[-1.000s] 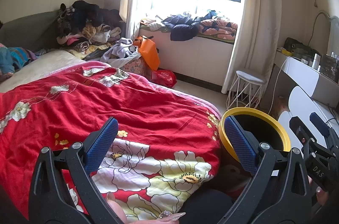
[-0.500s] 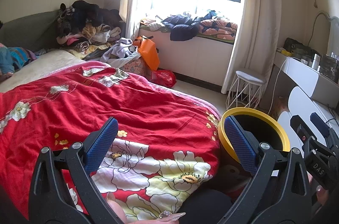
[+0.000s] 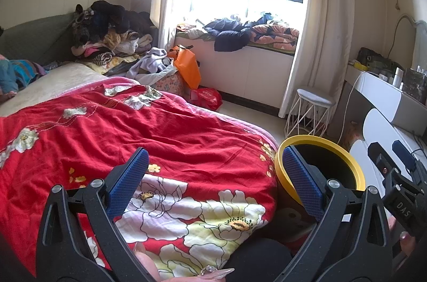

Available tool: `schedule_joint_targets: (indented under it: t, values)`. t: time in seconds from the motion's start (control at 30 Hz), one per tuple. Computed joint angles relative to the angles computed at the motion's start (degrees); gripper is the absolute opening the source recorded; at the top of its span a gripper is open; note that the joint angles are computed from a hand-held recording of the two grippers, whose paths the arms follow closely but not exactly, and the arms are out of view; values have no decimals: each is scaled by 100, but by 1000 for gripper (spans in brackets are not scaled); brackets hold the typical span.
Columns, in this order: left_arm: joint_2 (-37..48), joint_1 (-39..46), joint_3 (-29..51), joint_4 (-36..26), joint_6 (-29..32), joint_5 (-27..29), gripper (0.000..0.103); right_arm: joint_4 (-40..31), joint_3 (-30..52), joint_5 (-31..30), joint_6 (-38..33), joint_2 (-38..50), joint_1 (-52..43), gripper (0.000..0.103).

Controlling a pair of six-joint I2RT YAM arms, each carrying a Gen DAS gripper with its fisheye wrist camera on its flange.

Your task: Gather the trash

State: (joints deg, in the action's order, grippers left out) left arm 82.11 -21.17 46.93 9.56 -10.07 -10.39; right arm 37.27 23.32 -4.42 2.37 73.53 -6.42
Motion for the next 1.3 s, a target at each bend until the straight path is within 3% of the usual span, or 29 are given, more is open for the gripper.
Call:
schedule_joint_targets:
  t: [0.2,0.3,0.43,0.57,0.7,0.9,0.97,1.03,1.1,1.3]
  values:
    - [2,55,104,-274,-161,-112,92,-147,94,-36,-4,7,61,96]
    - [-113,560,107,-590,-402,402,92,-465,475,-72,-9,165,394,97]
    - [-174,1974,86,-1112,-598,1025,92,-1306,1510,-306,1,789,1295,97]
    - [265,3729,262,-1407,-354,890,92,-3080,3530,-912,80,2312,2617,97]
    - [1368,5302,821,-1430,156,543,92,-4671,5897,-943,139,4305,3991,97]
    - [3159,6447,1876,-1423,180,165,94,-6358,9512,-261,66,7158,5319,98]
    - [3355,6732,1906,-1348,89,859,94,-6644,10470,187,246,7996,5546,98]
    - [3167,6625,1699,-1196,101,668,94,-6403,10277,1048,36,7917,5856,98]
    - [3199,6444,1750,-1290,162,341,94,-6070,9924,1374,-57,7721,5981,98]
    - [3262,6466,1828,-1337,158,376,94,-6489,10663,673,167,8120,5729,98]
